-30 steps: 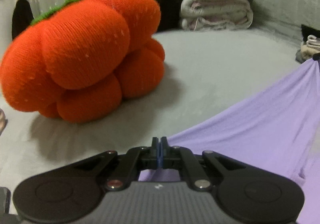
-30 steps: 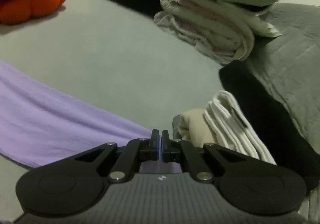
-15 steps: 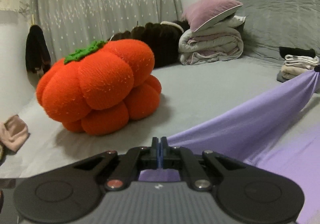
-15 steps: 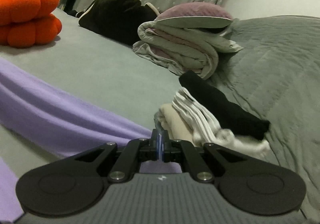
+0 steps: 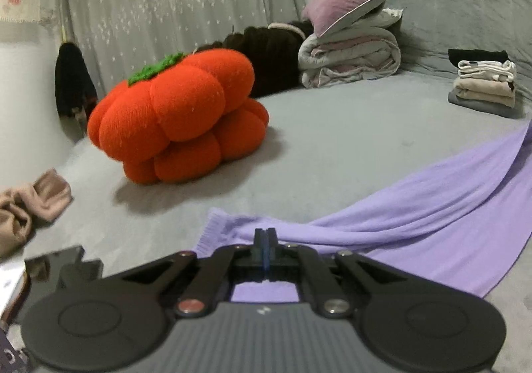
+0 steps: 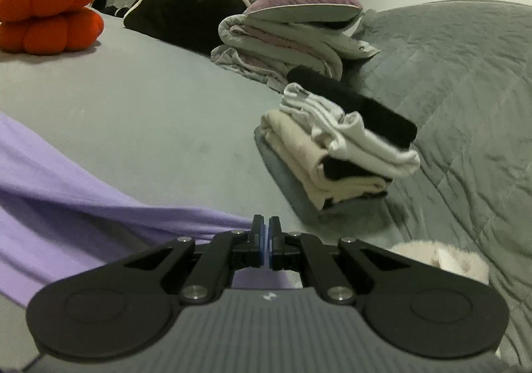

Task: Fold clothes

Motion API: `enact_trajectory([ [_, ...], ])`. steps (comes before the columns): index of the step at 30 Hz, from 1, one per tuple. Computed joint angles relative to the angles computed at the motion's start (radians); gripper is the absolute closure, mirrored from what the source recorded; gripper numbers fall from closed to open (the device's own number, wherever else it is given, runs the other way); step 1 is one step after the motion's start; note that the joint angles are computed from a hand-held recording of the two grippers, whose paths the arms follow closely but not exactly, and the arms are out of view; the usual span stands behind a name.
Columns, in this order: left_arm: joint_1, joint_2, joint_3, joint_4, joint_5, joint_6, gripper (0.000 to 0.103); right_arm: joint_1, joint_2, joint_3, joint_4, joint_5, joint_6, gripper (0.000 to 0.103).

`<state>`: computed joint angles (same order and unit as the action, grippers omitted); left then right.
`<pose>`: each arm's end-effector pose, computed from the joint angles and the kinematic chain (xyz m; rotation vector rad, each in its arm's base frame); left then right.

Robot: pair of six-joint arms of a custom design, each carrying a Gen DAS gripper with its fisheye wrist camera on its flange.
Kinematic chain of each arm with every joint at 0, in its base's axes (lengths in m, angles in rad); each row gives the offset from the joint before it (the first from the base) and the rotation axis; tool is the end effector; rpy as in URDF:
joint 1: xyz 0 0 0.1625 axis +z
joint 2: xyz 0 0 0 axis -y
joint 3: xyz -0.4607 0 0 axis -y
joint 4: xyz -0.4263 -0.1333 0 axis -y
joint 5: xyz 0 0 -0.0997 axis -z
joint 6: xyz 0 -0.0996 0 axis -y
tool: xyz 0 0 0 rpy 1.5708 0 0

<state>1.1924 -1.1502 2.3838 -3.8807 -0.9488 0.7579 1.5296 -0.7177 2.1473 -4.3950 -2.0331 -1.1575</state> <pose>0.0124 -0.4867 0.2301 0.7969 2.0033 -1.1129 0.0677 -0.5155 0.1260 0.6546 -1.7209 1.0097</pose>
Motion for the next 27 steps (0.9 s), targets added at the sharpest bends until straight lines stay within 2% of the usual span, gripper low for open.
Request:
enact_trajectory([
  [3, 0.019, -0.041, -0.043, 0.131, -0.032, -0.181, 0.099, 0.000, 0.007, 0.011, -0.005, -0.014, 0.004, 0.102],
  [5, 0.029, -0.037, -0.092, 0.205, -0.015, -0.277, 0.092, -0.003, 0.008, 0.018, -0.004, -0.018, 0.021, 0.102],
  [7, 0.032, -0.011, -0.152, 0.277, 0.036, -0.359, 0.065, -0.004, 0.011, 0.021, -0.006, -0.019, 0.031, 0.102],
  [8, 0.033, 0.004, -0.181, 0.319, 0.066, -0.396, 0.062, -0.004, 0.014, 0.021, -0.006, -0.020, 0.031, 0.102],
  [11, 0.023, 0.055, -0.259, 0.432, 0.153, -0.502, 0.062, -0.003, 0.019, 0.022, -0.002, -0.021, 0.032, 0.102],
  [12, 0.017, 0.075, -0.287, 0.467, 0.193, -0.539, 0.057, -0.004, 0.018, 0.023, 0.001, -0.019, 0.033, 0.102],
  [13, 0.011, 0.094, -0.314, 0.507, 0.232, -0.579, 0.043, -0.003, 0.018, 0.024, 0.004, -0.018, 0.036, 0.102],
  [15, 0.006, 0.133, -0.377, 0.615, 0.324, -0.696, 0.030, -0.004, 0.016, 0.027, 0.008, -0.014, 0.043, 0.102],
  [20, 0.018, 0.189, -0.494, 0.956, 0.472, -1.068, 0.030, -0.011, 0.010, 0.036, 0.021, 0.006, 0.069, 0.102],
  [22, 0.023, 0.198, -0.501, 0.969, 0.497, -1.126, 0.034, -0.014, 0.005, 0.043, 0.025, 0.017, 0.075, 0.102],
  [23, 0.025, 0.202, -0.501, 0.963, 0.505, -1.146, 0.042, -0.016, 0.003, 0.046, 0.024, 0.024, 0.075, 0.102],
  [24, 0.024, 0.201, -0.494, 0.936, 0.512, -1.153, 0.075, -0.018, 0.002, 0.049, 0.021, 0.029, 0.074, 0.102],
  [25, 0.019, 0.195, -0.484, 0.913, 0.516, -1.162, 0.098, -0.020, 0.000, 0.052, 0.018, 0.036, 0.075, 0.102],
  [27, 0.014, 0.169, -0.441, 0.804, 0.478, -1.158, 0.098, -0.026, -0.006, 0.061, 0.011, 0.051, 0.083, 0.102],
])
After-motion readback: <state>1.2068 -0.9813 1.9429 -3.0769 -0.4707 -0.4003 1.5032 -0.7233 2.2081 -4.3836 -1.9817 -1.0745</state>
